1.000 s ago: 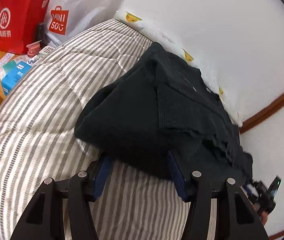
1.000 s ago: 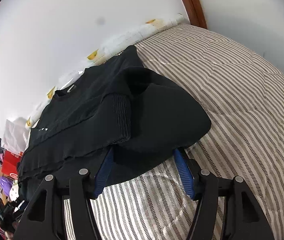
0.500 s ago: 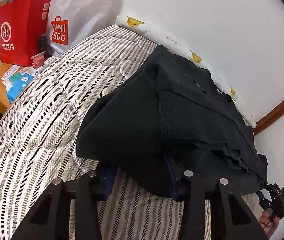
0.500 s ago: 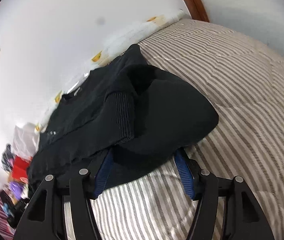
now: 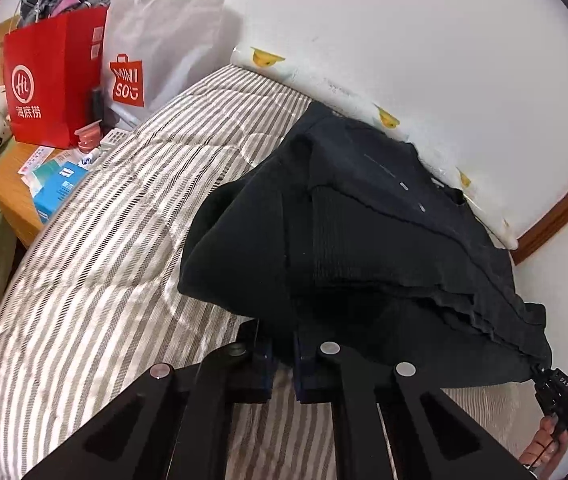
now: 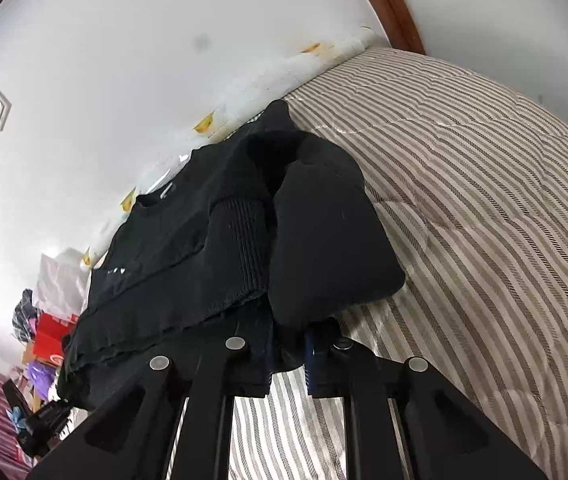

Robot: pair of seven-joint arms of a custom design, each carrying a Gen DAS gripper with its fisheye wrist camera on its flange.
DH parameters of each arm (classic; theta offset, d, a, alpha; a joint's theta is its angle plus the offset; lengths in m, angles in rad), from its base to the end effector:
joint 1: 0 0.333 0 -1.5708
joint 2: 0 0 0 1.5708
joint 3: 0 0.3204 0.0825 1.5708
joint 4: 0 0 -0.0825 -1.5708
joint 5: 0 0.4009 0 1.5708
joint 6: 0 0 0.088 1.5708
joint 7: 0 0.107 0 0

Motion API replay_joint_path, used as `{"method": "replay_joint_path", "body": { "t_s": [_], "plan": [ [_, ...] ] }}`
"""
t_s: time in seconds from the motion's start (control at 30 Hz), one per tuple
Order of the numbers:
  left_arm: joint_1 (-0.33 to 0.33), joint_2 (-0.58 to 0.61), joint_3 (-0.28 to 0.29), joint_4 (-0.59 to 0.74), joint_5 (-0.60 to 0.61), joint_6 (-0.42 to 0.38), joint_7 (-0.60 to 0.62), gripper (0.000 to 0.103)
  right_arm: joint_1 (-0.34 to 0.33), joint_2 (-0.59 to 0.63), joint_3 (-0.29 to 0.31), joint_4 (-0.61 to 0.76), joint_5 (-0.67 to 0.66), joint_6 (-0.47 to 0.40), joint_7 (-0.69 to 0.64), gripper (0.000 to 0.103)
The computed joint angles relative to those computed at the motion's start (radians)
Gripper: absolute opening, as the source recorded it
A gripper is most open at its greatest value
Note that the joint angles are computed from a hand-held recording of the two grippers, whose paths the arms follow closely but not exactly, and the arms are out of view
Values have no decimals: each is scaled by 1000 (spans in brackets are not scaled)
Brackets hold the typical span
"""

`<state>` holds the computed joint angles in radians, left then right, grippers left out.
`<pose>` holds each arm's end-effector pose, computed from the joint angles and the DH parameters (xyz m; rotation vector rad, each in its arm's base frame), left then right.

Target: Fold small clothes

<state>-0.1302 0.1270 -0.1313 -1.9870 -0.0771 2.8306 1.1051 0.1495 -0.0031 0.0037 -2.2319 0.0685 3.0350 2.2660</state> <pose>0.6246 -0.1598 0.4814 -2.1881 1.6544 -0.9755 0.5811 0.0845 0.4631 -1.0923 2.0885 -0.3150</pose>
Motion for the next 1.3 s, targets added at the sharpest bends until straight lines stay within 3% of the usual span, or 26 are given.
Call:
{"method": "replay_joint_path", "body": {
  "t_s": [0.23,0.43,0.67,0.73,0.83,0.97,1.03,1.13,1.23,1.3],
  "plan": [
    [4,-107,-19,-119,-18,-6,35,7,11,-97,2,-89,-68,-33,45,11],
    [4,-211,-35,-236,-133,-5,141,7,20,-211,1,-197,-120,-62,92,11],
    [22,-303,-73,-339,-60,-2,114,8,-21,-320,53,-286,-237,-116,205,12],
    [22,-299,-74,-338,-59,-20,107,9,-28,-327,63,-288,-265,-151,234,14],
    [12,-299,-63,-325,-80,-68,135,12,-44,-359,87,-284,-324,-227,283,27],
    [24,-319,-74,-328,-14,-107,148,15,-95,-405,178,-243,-530,-358,363,29],
    [14,-335,-65,-338,-38,-112,173,16,-90,-415,191,-233,-609,-370,388,29],
    [-13,-369,-47,-364,-107,-99,245,16,-25,-386,141,-218,-606,-315,323,29],
    [-102,-399,20,-380,-305,-98,474,16,33,-327,95,-199,-534,-263,234,14],
    [-99,-415,5,-385,-330,-89,519,16,55,-287,77,-185,-492,-243,184,10]
  ]
}}
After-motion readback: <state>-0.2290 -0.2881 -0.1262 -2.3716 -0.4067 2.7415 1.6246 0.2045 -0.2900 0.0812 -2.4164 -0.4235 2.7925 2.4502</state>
